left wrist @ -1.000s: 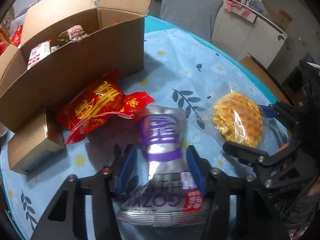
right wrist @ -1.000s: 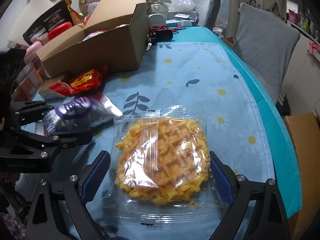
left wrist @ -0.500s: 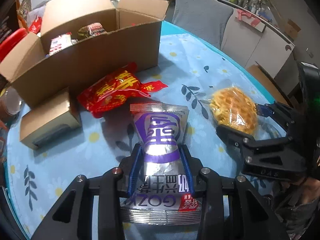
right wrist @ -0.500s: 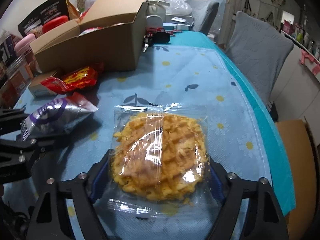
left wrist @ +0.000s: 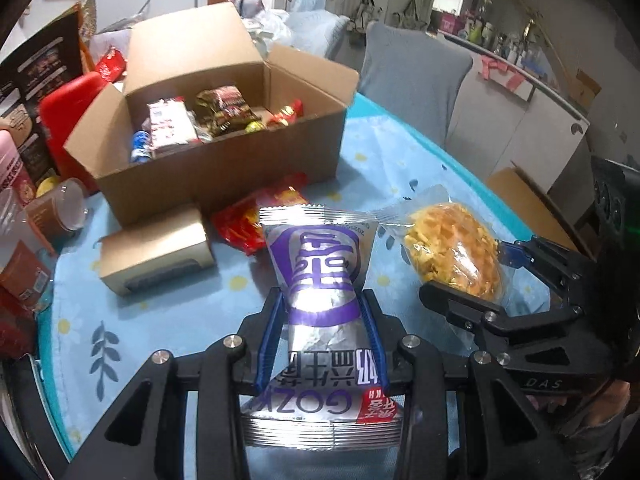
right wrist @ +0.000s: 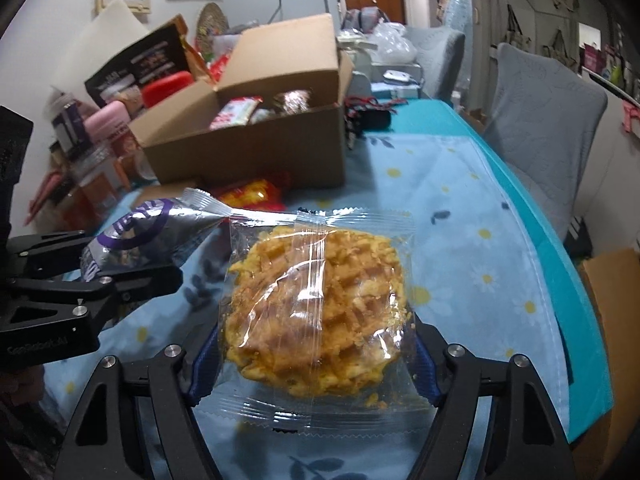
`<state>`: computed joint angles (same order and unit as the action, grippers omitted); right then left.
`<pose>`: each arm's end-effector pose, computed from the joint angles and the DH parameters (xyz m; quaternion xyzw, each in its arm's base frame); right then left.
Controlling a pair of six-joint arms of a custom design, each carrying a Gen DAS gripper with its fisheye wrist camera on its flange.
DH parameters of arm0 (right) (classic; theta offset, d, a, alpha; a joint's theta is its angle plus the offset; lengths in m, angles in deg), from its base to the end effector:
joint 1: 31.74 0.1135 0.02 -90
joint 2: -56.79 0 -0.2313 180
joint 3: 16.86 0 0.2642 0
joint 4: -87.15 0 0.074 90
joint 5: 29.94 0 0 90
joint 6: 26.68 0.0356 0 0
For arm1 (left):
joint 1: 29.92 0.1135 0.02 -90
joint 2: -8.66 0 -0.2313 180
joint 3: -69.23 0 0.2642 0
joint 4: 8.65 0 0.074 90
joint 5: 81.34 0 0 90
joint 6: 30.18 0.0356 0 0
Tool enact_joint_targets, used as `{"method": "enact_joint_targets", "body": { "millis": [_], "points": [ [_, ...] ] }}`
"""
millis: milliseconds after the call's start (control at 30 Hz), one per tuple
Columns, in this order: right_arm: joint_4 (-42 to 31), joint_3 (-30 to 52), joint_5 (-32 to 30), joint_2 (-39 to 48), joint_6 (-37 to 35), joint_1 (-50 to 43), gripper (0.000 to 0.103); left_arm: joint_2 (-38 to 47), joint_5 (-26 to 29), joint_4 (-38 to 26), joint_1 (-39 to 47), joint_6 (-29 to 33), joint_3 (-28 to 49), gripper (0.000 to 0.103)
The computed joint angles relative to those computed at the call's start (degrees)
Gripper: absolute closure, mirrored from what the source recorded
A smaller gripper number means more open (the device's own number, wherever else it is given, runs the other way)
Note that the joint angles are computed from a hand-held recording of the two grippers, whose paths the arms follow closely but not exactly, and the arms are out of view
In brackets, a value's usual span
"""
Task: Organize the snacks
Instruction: 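Grasp the wrapped waffle with the right gripper while the left gripper grasps the silver-purple bag, then carry the silver-purple bag with the left gripper while the right gripper carries the waffle to the box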
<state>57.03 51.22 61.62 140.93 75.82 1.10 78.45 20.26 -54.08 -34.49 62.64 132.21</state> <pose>0.2746 0.1761 0.1914 -0.1588 0.9140 0.1322 0.3492 0.2677 -0.0286 0.2132 0.0933 0.9373 -0.1005 0.3204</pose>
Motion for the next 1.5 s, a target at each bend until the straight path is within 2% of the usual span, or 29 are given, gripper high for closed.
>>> {"method": "enact_joint_targets", "body": {
  "millis": [400, 633, 1200, 1367, 1500],
  "points": [
    [-1.90, 11.87, 0.78, 3.76, -2.51, 2.58, 0.026, -2.77, 0.83, -1.08, 6.17, 0.83, 5.07, 0.065],
    [-1.31, 21.12, 0.77, 8.47, -4.52, 3.47, 0.026, -0.72, 0.73, -0.05, 9.30, 0.03, 10.69, 0.065],
    [-5.94, 50.03, -2.23, 26.75, -11.31, 0.75, 0.026, 14.75, 0.00, 4.44, 11.92, -1.21, 29.73, 0.065],
    [-9.07, 61.35, -2.86, 34.58, -12.85, -0.61, 0.026, 22.39, -0.51, 6.06, 11.76, -1.90, 36.91, 0.065],
    [-13.61, 74.57, -3.42, 43.28, -13.88, -1.46, 0.026, 29.17, 0.30, 5.91, 12.08, -2.21, 44.00, 0.065]
  ]
}}
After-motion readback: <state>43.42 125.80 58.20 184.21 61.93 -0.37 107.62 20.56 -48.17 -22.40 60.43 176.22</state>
